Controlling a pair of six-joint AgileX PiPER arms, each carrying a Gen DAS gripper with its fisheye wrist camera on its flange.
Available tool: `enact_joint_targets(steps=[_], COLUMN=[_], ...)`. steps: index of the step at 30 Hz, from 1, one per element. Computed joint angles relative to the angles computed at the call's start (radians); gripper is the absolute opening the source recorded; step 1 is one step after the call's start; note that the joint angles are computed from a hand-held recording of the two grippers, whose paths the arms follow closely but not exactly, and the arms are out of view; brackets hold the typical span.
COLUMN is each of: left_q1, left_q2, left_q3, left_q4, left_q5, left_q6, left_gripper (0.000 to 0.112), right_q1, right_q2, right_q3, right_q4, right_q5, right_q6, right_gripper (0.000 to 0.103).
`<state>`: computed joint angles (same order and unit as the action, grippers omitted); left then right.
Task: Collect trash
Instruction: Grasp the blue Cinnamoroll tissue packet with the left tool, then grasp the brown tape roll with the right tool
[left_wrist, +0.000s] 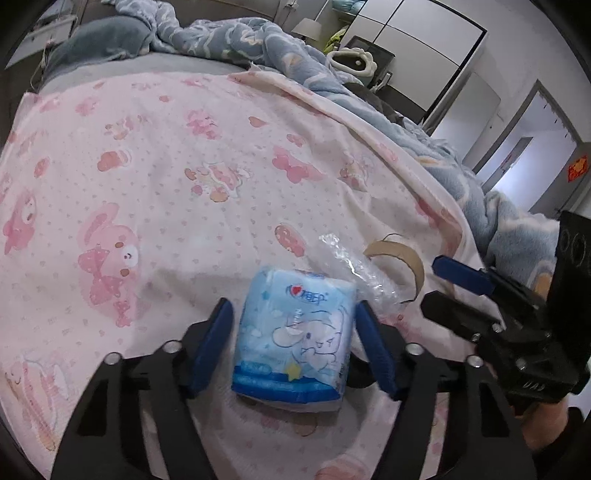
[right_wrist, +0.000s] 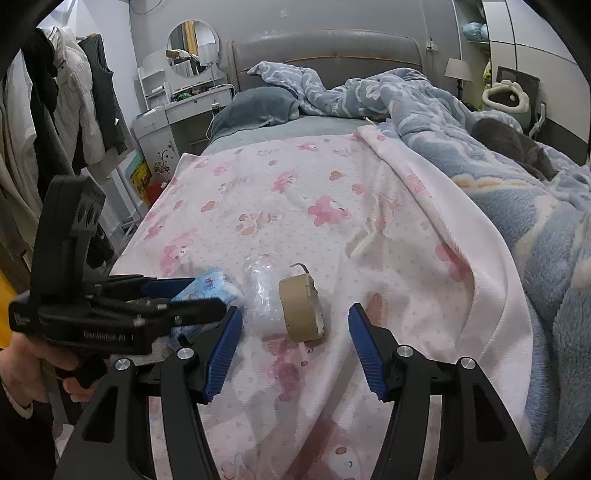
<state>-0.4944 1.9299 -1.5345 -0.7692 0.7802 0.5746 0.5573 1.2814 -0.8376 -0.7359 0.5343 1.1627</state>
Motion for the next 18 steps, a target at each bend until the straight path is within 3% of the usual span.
enact_joint_targets(steps=[9,15,18], left_q1=[0.011,0.057,0.086], left_q2=[0.003,-0.04,-0.056], left_q3=[-0.025,0.016,0.026], left_q4=[0.013,-0.052,-0.06], left_q5=[0.059,0.062,0.066], left_q6=[0.021,0.09,0.1], left_gripper=[0.051,0.05,0.05], right_q1=[0.013,0.0,0.008], right_q2=[0.038,0.055,0.083], right_q3=[-0.042,-0.065,-0.103], right_q4=[0.008,0.027,0.016], right_q5=[0.03,0.018,0.07], right_q6=[-0.013,-0.012,-0.002], right_gripper=[0.058,0.05,0.045])
